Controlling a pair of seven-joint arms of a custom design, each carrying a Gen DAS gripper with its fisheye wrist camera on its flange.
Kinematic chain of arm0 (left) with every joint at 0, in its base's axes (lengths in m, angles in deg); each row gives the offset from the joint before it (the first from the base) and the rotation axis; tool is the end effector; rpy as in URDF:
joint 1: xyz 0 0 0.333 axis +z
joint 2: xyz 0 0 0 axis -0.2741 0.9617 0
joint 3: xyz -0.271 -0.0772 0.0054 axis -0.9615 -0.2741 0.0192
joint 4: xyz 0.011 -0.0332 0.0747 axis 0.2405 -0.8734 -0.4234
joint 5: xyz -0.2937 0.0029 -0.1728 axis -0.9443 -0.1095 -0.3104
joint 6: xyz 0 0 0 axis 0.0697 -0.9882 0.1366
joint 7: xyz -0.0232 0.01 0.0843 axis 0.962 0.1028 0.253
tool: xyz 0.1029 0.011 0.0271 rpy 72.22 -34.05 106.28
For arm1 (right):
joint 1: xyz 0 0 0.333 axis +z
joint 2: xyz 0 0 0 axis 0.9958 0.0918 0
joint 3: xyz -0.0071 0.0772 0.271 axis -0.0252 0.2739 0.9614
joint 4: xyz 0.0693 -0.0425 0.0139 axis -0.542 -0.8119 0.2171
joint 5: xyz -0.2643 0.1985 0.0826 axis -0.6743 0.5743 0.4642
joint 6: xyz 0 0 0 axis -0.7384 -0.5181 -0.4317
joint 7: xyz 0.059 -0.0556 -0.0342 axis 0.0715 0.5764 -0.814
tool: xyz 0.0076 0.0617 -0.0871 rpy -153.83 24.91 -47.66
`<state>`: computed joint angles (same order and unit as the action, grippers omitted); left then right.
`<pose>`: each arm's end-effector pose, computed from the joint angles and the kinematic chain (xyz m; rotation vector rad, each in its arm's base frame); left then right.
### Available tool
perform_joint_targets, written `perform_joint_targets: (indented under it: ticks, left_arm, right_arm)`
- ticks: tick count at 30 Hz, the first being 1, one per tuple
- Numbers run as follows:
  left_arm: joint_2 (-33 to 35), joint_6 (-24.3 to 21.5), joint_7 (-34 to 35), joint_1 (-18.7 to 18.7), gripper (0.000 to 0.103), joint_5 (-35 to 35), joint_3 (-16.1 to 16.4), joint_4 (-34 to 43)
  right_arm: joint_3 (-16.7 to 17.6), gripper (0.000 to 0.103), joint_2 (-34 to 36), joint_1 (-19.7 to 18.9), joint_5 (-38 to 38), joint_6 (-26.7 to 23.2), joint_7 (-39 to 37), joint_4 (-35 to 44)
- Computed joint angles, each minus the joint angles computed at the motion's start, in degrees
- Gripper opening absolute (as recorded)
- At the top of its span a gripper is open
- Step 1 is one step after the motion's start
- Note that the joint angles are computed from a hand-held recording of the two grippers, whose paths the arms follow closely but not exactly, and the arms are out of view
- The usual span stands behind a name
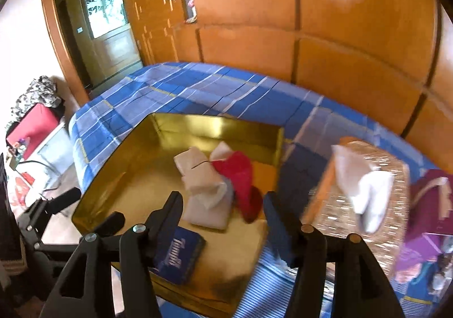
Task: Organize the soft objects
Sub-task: 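Move the right tool back to the bed and grasp the teal plush bear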
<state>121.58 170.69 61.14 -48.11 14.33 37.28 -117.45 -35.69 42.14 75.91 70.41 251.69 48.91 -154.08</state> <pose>0.5879 -0.2874 0.3376 -1.8664 1.6687 -0.8139 0.6387 0.0326 0.3800 -1.9547 1.4830 -0.4829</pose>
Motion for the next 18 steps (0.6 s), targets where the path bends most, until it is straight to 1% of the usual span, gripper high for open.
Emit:
perform_joint_targets:
  ticks: [2, 4, 8, 10, 13, 16, 18]
  left_arm:
    - [0.0, 0.3, 0.3, -0.2, 0.096, 0.4, -0.1, 0.2]
    - [0.0, 0.7, 0.7, -0.5, 0.096, 0.8, -0.2, 0.3]
    - [0.1, 1.6, 1.6, -1.1, 0.096, 1.5, -0.2, 0.6]
    - [0.1, 2.2, 2.3, -1.4, 0.096, 1.7, -0.4, 0.7]
    - [0.3, 2.8, 4.3, -1.5, 0.096, 1.1, -1.0, 0.9]
    - [0.4, 3.0, 7.0, -1.7, 0.096, -0.4, -1.7, 1.1]
    - [0.5, 3.3, 8.7, -2.1, 0.096, -1.3, -1.9, 1.1]
  right_arm:
    - [2.5, 0.060, -2.2, -2.7, 2.7, 2.8, -3.7, -3.4]
    - [3.5, 0.060, -3.7, -4.0, 4.3, 4.7, -6.0, -5.5]
    - [6.9, 0.060, -7.1, -8.7, 10.4, 7.2, -13.2, -10.0]
    - [7.2, 0.060, -8.4, -9.7, 13.7, 8.0, -16.4, -11.5]
    - [8.0, 0.060, -10.2, -11.9, 20.6, 8.8, -22.3, -12.8]
    - [8.9, 0.060, -12.1, -14.7, 29.1, 8.6, -29.1, -13.5]
    - [8.4, 0.060, -13.3, -15.7, 33.7, 8.9, -32.7, -13.8]
